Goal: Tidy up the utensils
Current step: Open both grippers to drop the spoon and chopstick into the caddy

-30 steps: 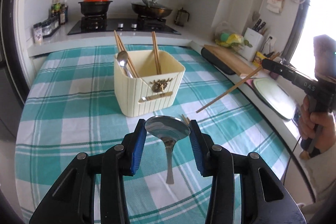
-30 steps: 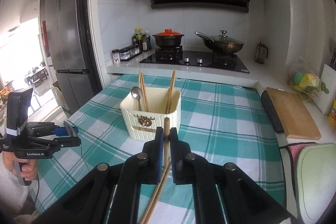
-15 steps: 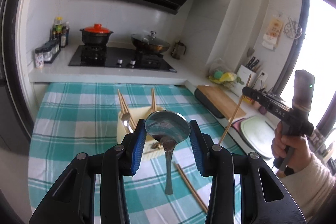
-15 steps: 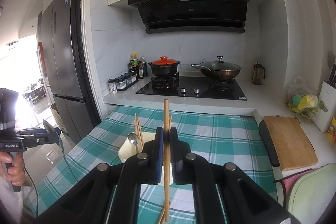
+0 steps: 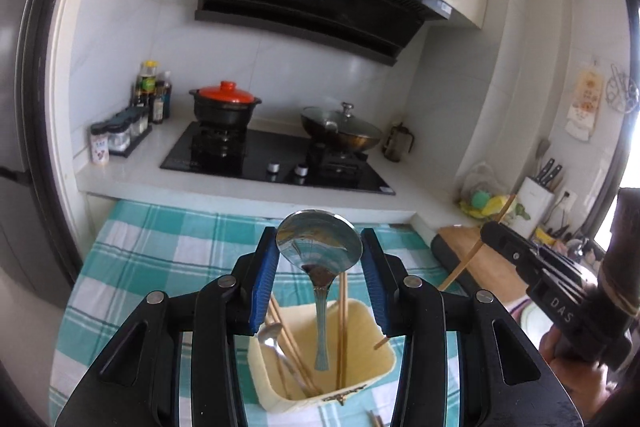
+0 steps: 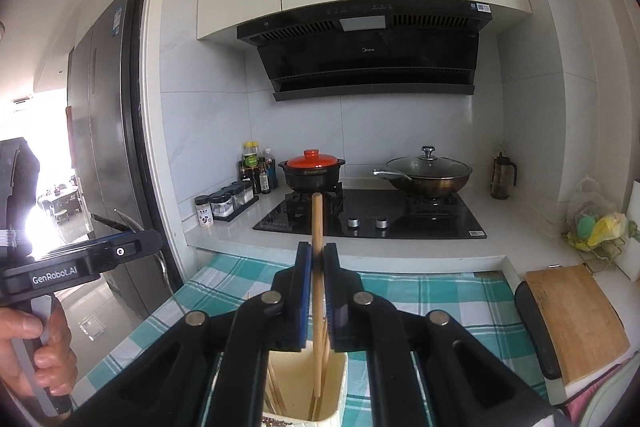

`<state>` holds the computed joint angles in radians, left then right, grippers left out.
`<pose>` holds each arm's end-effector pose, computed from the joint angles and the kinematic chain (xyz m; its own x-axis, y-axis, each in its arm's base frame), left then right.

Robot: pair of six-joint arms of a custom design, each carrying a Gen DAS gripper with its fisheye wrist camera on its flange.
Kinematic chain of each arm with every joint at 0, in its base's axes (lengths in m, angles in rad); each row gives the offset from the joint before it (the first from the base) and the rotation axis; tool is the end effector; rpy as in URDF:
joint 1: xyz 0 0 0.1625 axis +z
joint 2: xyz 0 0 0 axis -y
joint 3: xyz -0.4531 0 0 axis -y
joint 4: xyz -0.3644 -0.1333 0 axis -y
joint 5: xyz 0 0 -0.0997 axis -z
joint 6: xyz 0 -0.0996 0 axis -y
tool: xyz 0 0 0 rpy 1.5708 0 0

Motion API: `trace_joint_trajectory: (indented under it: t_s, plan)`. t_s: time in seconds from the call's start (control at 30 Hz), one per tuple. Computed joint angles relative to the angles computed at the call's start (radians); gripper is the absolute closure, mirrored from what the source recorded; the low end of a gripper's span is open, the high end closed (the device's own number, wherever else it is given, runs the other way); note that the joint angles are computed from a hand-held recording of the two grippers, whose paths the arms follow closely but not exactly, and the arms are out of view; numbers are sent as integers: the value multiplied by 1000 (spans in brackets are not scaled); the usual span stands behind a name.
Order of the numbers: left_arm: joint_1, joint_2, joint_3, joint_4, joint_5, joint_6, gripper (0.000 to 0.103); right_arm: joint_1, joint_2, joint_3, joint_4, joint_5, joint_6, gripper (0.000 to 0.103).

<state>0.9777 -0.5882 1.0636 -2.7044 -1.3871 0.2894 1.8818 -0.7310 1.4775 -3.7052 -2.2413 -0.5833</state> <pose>-0.3437 -0.7810 0.2306 -0.7150 0.6251 -0.3131 0.6743 0.4983 -0.5450 0.2821 -0.6443 0.3014 -0.7480 0.1900 0.6359 -0.5603 0.3328 -0.7585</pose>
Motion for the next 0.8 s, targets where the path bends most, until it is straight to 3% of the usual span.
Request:
trace_joint_trajectory:
  t_s: [0.13,0.27,0.37,0.47,0.5,0.53,0.6,0.7,0.8]
  plan:
    - [17,77,-91,111,71,-21,61,-51,23,-14,144,-15,78,97]
    - [27,140,-174,247,141,-38,62,-98,38,-54,379,-50,208,97]
    - [32,170,-202,287,188,-45,61,-124,56,-86,465,-60,255,95]
    - [34,189,-207,296,238,-34,60,-135,63,-98,477,-61,289,94]
    - [34,196,-212,301,253,-29,60,-138,58,-92,475,-54,304,85]
    - [34,197,-207,294,264,-23,58,-139,51,-80,463,-47,320,66]
    - [39,179,-179,279,248,-25,53,-138,31,-39,408,-32,339,51]
    - [47,103,-72,223,202,-16,44,-125,-33,77,349,-12,364,51]
    - [56,-14,111,111,178,26,30,-107,-120,252,298,0,371,49]
